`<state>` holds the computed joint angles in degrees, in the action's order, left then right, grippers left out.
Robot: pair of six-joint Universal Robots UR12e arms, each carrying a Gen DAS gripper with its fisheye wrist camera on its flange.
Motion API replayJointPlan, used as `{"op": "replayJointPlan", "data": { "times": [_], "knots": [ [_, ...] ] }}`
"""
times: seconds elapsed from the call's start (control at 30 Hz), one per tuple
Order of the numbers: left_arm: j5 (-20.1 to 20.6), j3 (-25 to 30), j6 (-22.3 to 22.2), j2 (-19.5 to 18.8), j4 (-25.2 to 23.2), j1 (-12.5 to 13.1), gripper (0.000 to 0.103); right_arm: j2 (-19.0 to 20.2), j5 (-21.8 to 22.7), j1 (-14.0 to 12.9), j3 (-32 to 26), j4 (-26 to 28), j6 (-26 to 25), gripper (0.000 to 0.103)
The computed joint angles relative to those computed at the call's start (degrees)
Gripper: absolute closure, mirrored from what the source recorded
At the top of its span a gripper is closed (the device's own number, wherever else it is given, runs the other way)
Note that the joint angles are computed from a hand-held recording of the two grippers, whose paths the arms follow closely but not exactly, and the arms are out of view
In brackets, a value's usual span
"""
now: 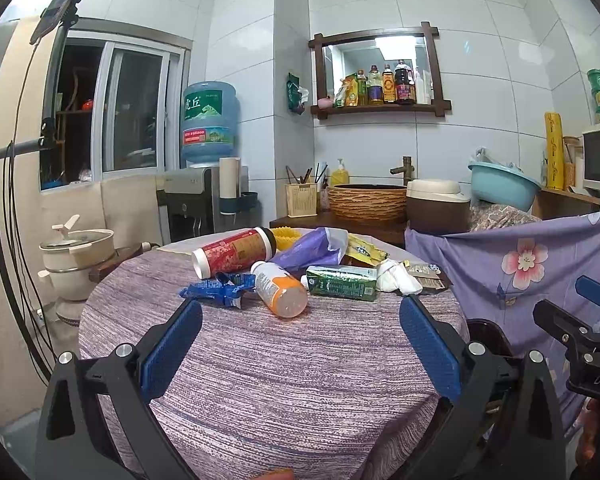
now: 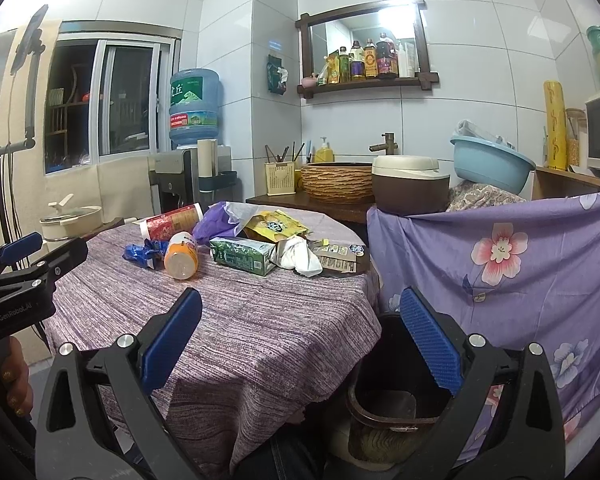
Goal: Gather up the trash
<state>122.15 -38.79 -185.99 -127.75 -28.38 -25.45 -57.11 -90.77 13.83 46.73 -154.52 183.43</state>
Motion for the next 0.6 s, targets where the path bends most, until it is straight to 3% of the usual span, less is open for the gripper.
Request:
{"op": "replayJointPlan", "data": {
  "times": [0.6],
  "knots": [
    [-0.1, -0.64, -0.41, 0.25, -0.29, 0.13, 0.005, 0.29, 0.03, 0.11, -0.06, 0.43, 0.12, 0.005]
  ]
}}
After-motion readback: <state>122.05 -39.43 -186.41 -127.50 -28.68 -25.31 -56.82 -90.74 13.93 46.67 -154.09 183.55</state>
